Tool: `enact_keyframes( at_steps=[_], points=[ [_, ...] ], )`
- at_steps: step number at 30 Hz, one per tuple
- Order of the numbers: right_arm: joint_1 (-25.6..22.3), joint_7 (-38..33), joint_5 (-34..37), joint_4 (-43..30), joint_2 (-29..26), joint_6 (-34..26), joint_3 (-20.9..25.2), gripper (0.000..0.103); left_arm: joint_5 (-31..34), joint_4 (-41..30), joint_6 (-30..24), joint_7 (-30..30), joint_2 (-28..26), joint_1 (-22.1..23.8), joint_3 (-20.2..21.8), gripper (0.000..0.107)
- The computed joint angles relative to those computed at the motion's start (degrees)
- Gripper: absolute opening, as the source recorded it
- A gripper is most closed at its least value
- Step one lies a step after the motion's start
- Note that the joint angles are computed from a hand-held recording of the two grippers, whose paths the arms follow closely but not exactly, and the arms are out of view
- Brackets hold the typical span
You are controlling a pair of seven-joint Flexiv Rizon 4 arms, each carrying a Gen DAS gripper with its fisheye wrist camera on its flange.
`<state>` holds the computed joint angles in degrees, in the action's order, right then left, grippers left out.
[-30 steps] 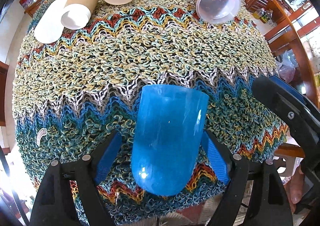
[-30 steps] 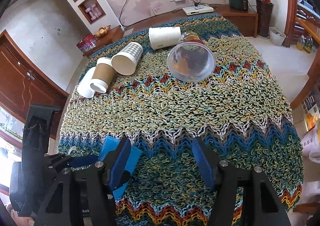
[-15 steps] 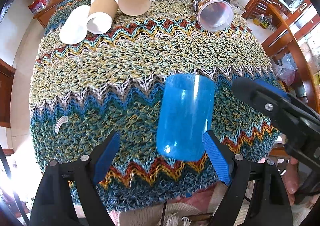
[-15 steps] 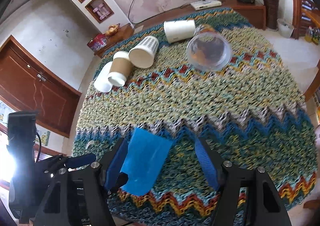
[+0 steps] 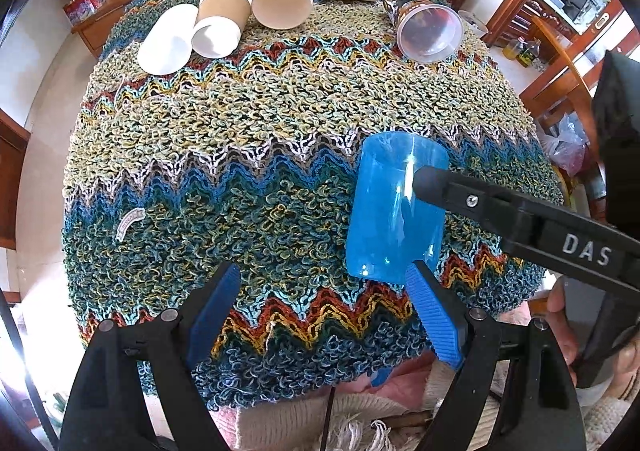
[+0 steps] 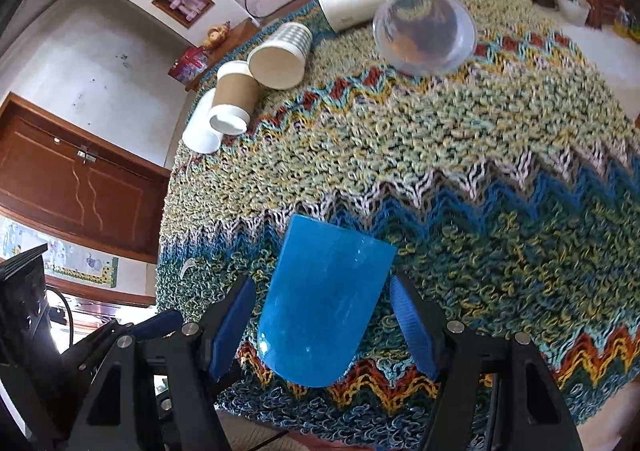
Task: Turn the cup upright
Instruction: 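Close the right gripper on the blue cup while the left gripper releases it, then rotate the held blue cup with the right gripper until its opening faces up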
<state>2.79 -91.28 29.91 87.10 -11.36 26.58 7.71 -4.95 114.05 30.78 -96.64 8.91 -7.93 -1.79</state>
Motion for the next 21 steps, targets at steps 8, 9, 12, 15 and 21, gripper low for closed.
enact_keyframes(
  at_steps=[8,9,12,15,21],
  points=[
    [-0.3,2.4,1.0,-2.0,-2.6,-4.0,0.1,0.070,-1.1,0.8,1.6,0.5,0.0,0.0,0.2,0.087],
    [-0.3,2.5,1.0,-2.3,-2.9,-4.4,0.2,0.070,-0.8,0.9,1.8,0.3,0.0,0.0,0.1,0.087],
    [-0.4,2.4,1.6,-2.8,-3.5,-4.9,0.6,0.070,0.1,1.0,2.4,-0.6,0.1,0.2,0.0,0.087],
    [-0.1,2.4,1.2,-3.1,-3.9,-4.6,0.9,0.071,-0.2,1.1,2.5,-0.8,-0.1,0.3,0.2,0.087],
    [-1.3,3.6,4.6,-6.0,-6.6,-8.7,1.4,0.070,-1.0,1.6,2.9,-0.8,-0.1,0.5,0.5,0.087]
  ],
)
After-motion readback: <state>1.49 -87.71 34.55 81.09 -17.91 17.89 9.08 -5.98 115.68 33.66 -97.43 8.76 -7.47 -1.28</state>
